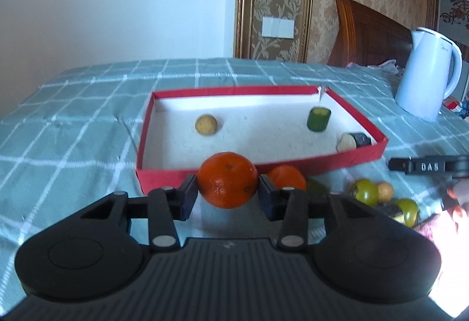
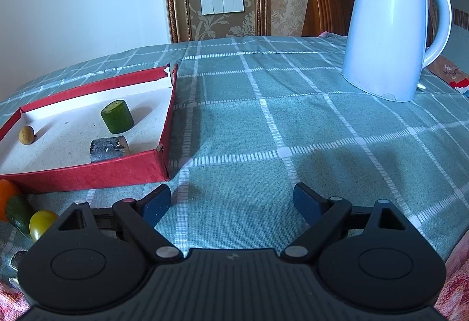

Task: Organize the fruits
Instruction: 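Carry the mandarin into the tray and open the left gripper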

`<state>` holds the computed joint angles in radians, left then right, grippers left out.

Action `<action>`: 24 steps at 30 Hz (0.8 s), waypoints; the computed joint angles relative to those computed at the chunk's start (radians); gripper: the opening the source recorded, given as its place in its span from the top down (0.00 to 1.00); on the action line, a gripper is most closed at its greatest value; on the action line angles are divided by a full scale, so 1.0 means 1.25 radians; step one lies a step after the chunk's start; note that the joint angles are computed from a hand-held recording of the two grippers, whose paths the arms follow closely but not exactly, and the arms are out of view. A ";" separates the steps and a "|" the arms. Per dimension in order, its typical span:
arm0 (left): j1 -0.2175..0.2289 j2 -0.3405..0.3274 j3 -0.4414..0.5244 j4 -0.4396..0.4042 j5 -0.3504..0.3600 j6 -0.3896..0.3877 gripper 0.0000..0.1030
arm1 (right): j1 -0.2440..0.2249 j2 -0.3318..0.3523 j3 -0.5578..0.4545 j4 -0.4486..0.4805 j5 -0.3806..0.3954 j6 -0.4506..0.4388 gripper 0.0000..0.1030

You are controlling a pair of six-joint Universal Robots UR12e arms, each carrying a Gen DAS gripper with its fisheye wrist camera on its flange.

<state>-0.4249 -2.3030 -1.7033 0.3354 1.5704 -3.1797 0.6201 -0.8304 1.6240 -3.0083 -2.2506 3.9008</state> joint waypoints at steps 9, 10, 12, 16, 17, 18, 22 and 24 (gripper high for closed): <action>-0.001 -0.022 0.056 -0.029 0.047 -0.016 0.60 | 0.000 0.000 0.000 0.001 0.000 0.000 0.12; -0.001 -0.026 0.065 -0.035 0.053 -0.019 0.60 | 0.000 0.000 0.000 0.000 0.000 0.000 0.12; 0.002 -0.034 0.086 -0.054 0.058 -0.032 0.60 | 0.000 0.000 0.000 0.001 0.000 0.000 0.12; 0.008 -0.048 0.122 -0.105 0.061 -0.054 0.60 | 0.000 0.000 -0.001 0.001 0.000 0.000 0.12; 0.007 -0.052 0.130 -0.115 0.069 -0.054 0.60 | 0.000 0.000 -0.001 0.002 0.000 -0.001 0.12; 0.007 -0.055 0.136 -0.124 0.077 -0.054 0.60 | 0.000 0.000 -0.001 0.002 0.000 -0.001 0.12; 0.011 -0.063 0.151 -0.156 0.079 -0.074 0.60 | 0.000 0.000 0.000 0.003 0.001 -0.002 0.11; 0.011 -0.067 0.156 -0.161 0.085 -0.076 0.60 | 0.000 -0.001 0.000 0.005 0.001 -0.003 0.11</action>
<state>-0.4117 -2.3868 -1.5086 0.1345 1.6764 -3.2750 0.6197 -0.8312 1.6239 -3.0027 -2.2495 3.8969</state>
